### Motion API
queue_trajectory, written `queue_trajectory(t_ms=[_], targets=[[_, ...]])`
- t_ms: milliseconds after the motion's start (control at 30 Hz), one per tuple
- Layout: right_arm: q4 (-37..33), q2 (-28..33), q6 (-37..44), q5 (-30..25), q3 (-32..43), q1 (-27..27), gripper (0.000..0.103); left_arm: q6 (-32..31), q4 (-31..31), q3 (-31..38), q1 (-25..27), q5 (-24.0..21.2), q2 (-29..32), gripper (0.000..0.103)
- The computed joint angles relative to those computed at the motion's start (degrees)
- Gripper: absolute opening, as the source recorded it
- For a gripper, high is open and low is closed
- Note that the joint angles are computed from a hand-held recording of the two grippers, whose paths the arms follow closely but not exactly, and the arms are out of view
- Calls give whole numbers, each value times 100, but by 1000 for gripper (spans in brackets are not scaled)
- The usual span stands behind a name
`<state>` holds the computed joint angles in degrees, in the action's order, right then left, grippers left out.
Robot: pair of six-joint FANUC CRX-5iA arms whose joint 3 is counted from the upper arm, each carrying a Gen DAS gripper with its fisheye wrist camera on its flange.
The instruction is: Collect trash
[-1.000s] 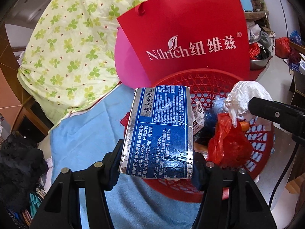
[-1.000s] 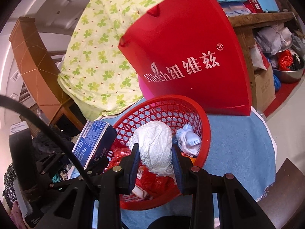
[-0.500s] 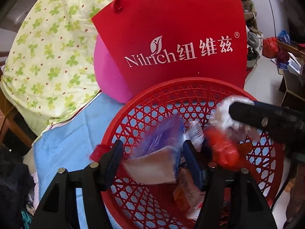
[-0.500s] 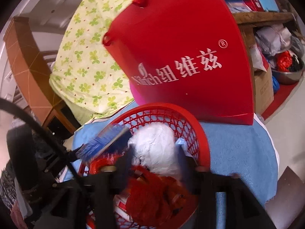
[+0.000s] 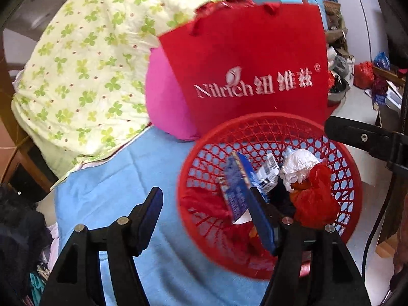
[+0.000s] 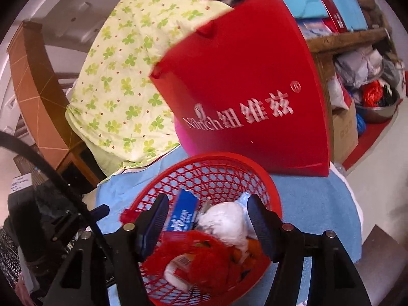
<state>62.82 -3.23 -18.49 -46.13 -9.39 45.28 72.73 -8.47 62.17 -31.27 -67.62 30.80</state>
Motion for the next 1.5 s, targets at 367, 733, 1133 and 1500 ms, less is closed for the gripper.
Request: queue_trajectory(t_ms=[367,733,1133,1500], targets=[[-5,626,1375,-1485,1395,930,68,648,-281,-1011,203,609,-1036,88],[-60,1042,2311,-2905,2262,1660,68,1048,-584,-1432,231,692,-1589,90],[640,1350,3054,-3650,2719,2345,71,1456,-952,-1915,172,974,-2313,97],[798,1591,3195,-4316,3245,2631,73,1691,-1089,-2100,188,1144,-2673,99]])
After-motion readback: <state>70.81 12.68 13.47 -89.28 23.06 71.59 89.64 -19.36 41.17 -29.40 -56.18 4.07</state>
